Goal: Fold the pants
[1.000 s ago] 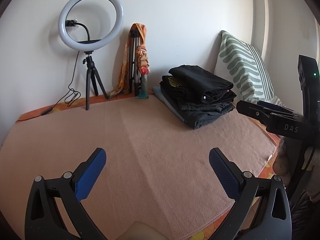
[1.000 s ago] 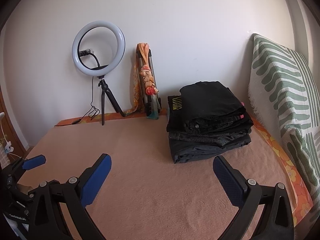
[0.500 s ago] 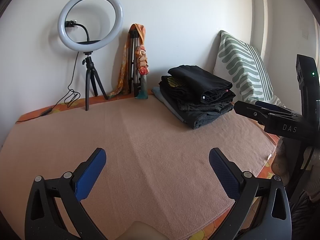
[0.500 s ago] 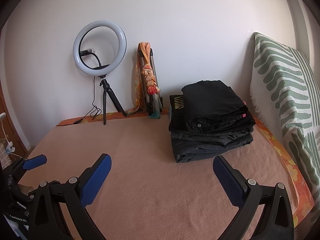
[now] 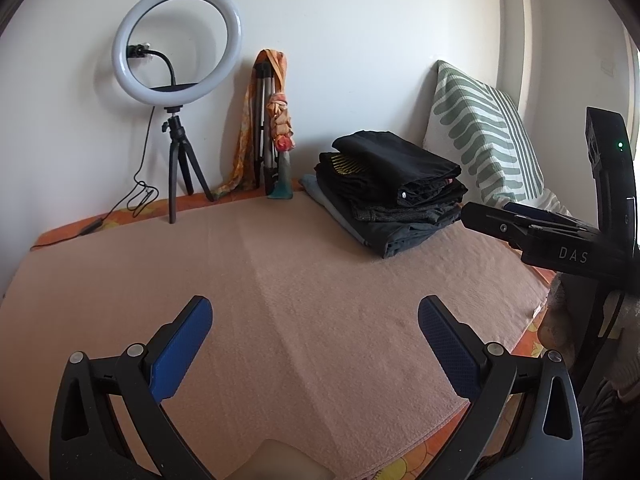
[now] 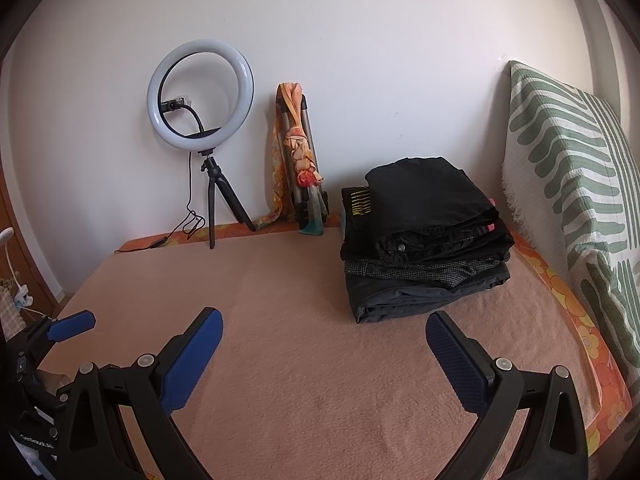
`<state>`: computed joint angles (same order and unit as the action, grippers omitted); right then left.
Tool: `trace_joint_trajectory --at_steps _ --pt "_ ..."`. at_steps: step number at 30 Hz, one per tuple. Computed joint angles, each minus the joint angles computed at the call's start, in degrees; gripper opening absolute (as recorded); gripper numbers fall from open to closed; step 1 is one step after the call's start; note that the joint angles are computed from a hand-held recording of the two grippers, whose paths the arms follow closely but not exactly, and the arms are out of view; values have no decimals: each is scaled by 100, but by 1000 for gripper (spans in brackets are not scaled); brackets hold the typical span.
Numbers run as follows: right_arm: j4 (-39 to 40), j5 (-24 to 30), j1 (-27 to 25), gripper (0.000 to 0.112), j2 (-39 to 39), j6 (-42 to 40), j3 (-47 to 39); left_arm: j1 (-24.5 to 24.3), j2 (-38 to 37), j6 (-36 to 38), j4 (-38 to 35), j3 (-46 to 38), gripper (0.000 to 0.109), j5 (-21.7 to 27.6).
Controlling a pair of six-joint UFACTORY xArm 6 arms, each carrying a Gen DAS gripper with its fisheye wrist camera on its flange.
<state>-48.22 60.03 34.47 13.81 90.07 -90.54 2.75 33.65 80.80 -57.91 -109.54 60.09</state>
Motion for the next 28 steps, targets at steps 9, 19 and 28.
trace_joint_trajectory --at_steps 9,19,28 --pt "1 10 4 103 18 -13 -27 7 34 -100 98 -77 102 79" --pt "4 10 7 103 23 -27 -33 19 93 -179 124 -155 102 141" --pt "10 -8 25 103 89 40 -124 20 76 -153 127 -106 102 64"
